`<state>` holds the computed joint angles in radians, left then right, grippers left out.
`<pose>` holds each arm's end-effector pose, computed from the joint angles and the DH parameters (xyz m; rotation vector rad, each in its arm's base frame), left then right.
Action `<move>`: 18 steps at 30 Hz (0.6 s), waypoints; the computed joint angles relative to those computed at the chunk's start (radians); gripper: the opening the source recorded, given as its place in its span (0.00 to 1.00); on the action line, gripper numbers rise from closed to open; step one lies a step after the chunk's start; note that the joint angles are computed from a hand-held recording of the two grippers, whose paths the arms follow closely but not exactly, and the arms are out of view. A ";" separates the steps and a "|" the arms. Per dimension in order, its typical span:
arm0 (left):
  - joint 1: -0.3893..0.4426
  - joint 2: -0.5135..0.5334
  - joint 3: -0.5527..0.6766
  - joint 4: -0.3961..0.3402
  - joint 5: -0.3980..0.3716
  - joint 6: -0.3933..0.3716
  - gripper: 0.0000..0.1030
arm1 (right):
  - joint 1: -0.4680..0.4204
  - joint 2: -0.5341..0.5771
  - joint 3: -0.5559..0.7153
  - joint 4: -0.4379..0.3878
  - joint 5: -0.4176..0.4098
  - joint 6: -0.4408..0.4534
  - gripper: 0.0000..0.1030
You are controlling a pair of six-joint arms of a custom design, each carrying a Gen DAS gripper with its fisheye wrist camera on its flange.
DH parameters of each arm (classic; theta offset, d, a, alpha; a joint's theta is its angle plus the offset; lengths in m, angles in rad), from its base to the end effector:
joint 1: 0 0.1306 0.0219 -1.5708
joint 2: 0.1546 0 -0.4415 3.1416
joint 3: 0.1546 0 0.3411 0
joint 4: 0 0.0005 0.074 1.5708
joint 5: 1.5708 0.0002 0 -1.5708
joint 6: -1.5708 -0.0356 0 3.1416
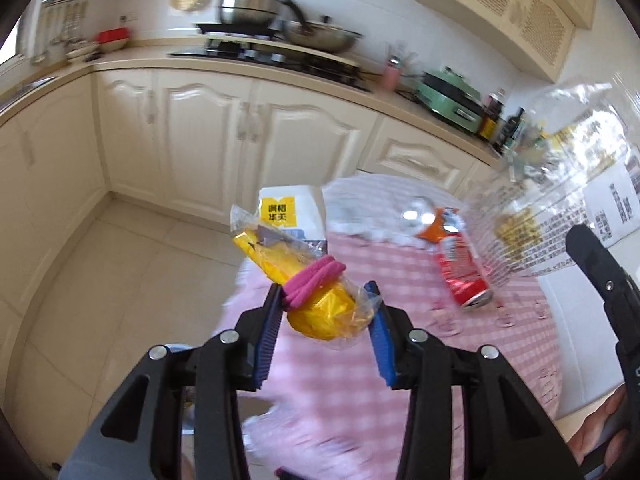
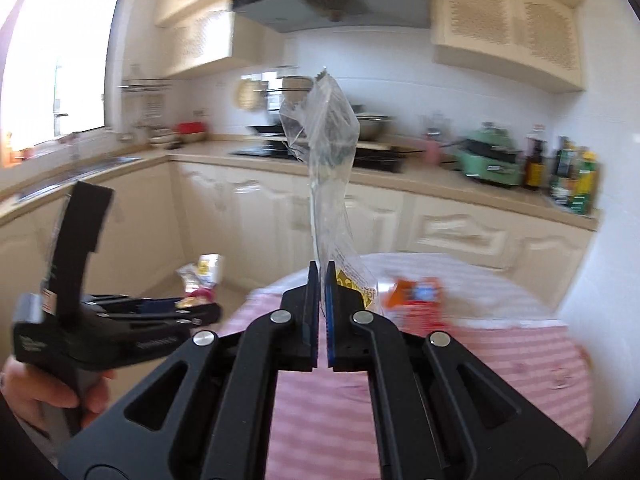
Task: Collect trash
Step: 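Carry bag and snack over the blue bucket and open both tools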
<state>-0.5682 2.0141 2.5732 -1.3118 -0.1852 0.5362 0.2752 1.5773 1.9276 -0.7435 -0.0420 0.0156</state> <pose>0.5419 -0.3388 0.6018 -0.0565 2.3322 -0.3458 0.4946 0.1407 0.6413 -0.3127 1.9446 0.2112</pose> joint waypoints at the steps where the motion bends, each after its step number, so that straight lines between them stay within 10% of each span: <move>1: 0.014 -0.066 -0.125 0.052 -0.008 0.000 0.39 | 0.032 0.012 0.012 -0.013 -0.015 -0.008 0.03; 8: 0.148 -0.324 -0.610 0.192 -0.014 0.032 0.39 | 0.226 0.139 0.096 -0.098 -0.062 -0.034 0.03; 18: 0.298 -0.400 -0.909 0.285 0.071 0.081 0.39 | 0.335 0.346 0.210 -0.218 -0.099 -0.061 0.03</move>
<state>-0.2700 1.6145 1.6644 -1.0269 -0.1145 0.6174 0.6107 1.9235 2.1378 -0.9613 -0.1412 -0.0455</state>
